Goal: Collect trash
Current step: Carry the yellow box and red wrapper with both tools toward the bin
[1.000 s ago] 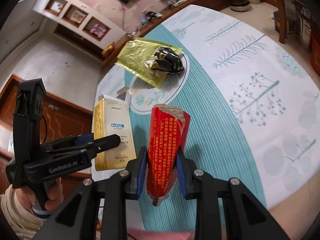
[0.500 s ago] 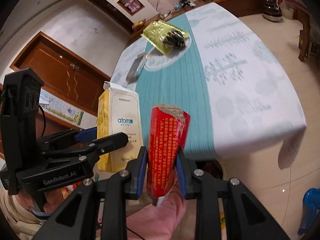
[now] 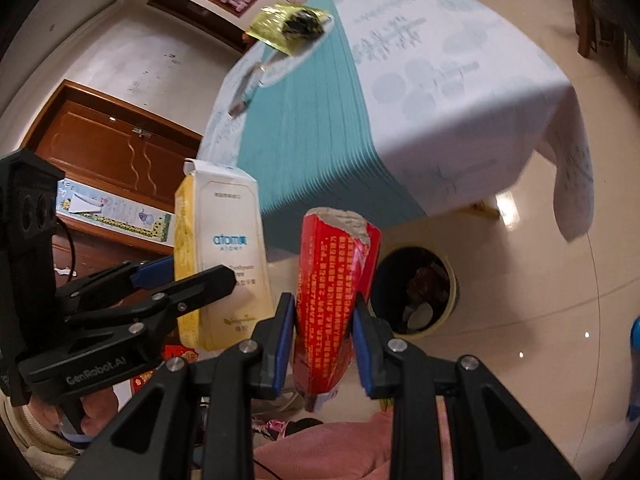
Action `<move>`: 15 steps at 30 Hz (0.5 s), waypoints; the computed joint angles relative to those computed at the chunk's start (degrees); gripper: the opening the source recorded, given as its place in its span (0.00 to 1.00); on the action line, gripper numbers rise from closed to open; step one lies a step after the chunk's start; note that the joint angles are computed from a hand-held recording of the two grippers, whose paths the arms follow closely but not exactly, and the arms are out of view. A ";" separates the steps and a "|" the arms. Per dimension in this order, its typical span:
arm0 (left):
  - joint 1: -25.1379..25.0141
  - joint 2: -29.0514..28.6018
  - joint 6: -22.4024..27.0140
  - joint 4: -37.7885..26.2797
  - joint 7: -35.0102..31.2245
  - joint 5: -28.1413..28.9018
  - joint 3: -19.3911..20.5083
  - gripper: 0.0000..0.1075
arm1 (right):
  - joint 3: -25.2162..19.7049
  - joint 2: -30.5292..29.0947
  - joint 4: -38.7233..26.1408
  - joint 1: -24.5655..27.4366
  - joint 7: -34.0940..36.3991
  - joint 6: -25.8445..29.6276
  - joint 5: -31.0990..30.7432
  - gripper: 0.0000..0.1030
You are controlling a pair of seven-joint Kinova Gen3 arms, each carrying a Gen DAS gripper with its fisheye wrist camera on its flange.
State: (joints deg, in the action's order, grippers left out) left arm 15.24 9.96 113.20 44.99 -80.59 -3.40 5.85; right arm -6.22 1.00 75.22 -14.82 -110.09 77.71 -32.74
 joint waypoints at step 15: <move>-6.74 -11.03 -18.95 33.65 -3.99 6.11 -1.09 0.43 | -3.82 -0.69 13.08 -6.36 -7.19 -11.82 9.98 0.26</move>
